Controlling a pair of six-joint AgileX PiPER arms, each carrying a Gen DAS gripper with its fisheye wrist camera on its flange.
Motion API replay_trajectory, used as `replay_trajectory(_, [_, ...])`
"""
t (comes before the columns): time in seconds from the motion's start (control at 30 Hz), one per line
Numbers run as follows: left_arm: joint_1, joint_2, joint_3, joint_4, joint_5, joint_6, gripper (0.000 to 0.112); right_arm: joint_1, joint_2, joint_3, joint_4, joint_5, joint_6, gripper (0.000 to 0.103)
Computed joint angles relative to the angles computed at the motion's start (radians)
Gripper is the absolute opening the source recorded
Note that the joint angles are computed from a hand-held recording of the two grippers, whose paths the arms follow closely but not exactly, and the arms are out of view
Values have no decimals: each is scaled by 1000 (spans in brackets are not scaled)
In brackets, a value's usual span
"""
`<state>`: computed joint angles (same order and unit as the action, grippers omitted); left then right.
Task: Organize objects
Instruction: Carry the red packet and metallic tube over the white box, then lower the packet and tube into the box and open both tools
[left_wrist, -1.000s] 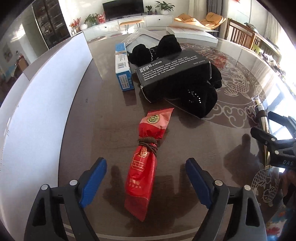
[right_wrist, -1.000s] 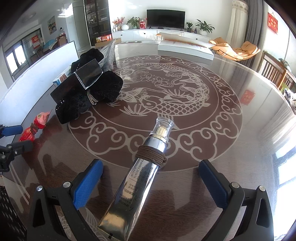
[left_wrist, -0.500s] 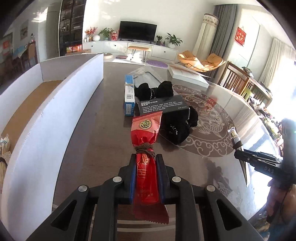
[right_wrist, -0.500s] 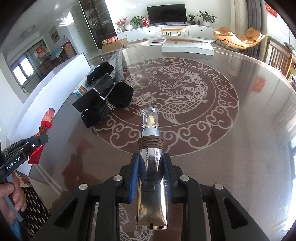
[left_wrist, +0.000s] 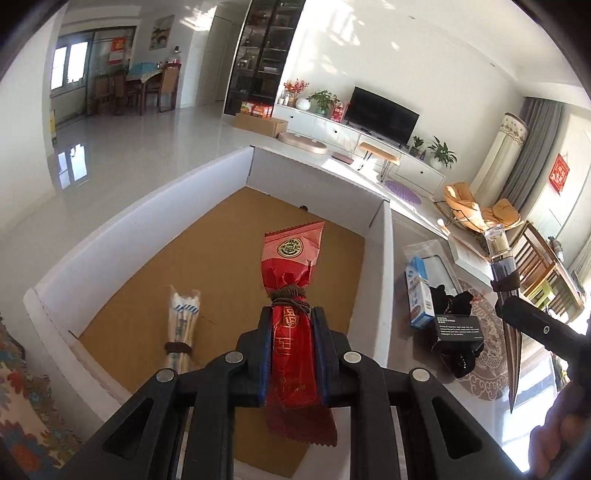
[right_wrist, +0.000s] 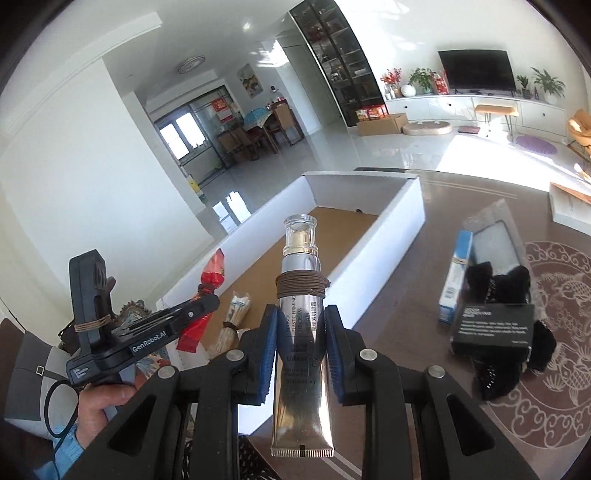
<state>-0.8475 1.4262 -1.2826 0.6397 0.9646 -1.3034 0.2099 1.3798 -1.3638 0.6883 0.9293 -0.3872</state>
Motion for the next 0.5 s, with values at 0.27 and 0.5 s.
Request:
replay_trajectory(0.27, [154, 69, 41, -127, 24, 102, 62, 345, 435, -405, -276, -57, 243, 34])
replay_trajectory(0.5, [-58, 8, 109, 84, 57, -192, 74, 282, 271, -74, -164, -251, 123, 83])
